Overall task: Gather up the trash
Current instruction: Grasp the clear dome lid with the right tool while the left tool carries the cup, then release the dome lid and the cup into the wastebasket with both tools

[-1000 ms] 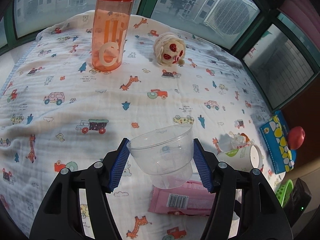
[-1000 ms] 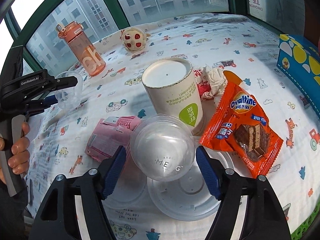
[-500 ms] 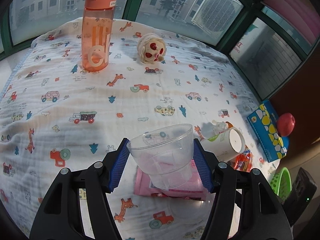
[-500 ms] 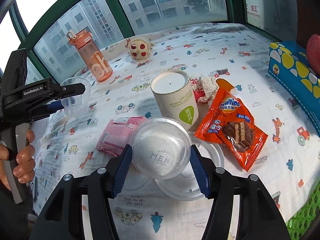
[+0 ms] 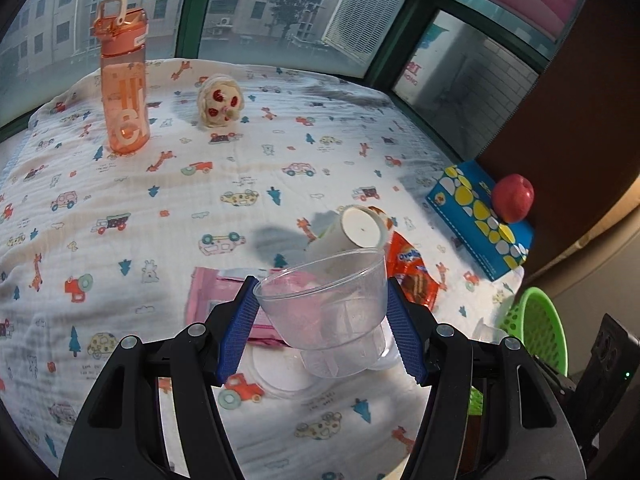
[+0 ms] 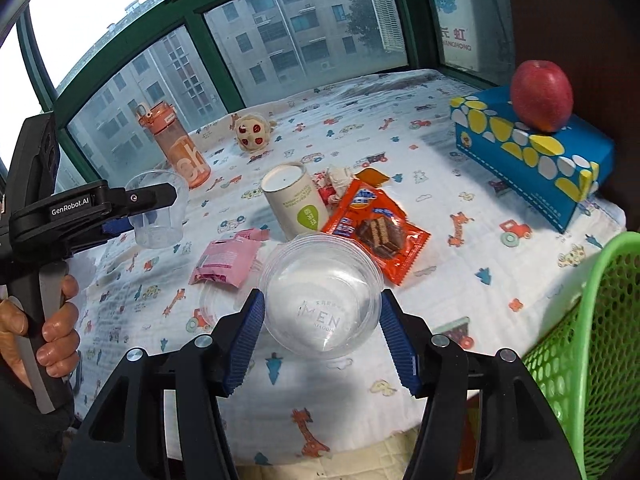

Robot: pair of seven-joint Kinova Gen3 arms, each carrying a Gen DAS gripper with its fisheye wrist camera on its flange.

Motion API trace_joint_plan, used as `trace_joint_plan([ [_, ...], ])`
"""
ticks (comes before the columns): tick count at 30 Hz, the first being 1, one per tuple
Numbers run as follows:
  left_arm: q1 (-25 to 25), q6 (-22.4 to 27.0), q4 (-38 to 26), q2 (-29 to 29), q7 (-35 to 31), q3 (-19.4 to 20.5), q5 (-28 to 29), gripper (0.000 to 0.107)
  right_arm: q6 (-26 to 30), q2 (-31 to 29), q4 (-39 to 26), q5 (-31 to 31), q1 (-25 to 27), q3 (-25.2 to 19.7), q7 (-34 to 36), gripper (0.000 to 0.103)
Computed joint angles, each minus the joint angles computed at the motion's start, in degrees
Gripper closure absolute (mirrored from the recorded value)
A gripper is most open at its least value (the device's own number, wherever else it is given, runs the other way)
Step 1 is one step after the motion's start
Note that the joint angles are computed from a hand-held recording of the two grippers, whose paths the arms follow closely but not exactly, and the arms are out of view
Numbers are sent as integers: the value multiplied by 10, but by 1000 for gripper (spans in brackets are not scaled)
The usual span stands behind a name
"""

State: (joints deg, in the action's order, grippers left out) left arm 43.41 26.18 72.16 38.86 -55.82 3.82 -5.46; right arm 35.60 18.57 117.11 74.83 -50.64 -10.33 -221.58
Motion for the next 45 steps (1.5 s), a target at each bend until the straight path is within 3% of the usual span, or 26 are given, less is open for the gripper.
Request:
trace_joint_plan([
  [8, 30, 16, -45, 21, -32, 31, 1, 45, 96, -64, 75, -38, -28, -38, -66, 46],
  [20, 85, 95, -194, 88, -100, 52, 23, 45, 221, -146, 174, -166, -44, -112, -145, 46],
  [29, 125, 169, -315, 142, -138, 50, 39, 45, 239, -177, 237, -246, -44, -145, -199, 46],
  [38, 150, 233, -410, 187, -163, 40, 53, 45, 221, -185, 276, -266, -37, -154, -246, 46],
  [41, 156, 254, -444, 203, -169, 38, 57, 45, 229, -186, 281, -272, -41, -161, -261, 35],
  [45, 166, 297, -519, 239, -177, 34, 66, 45, 248, -189, 280, -289, -51, -169, -266, 35],
])
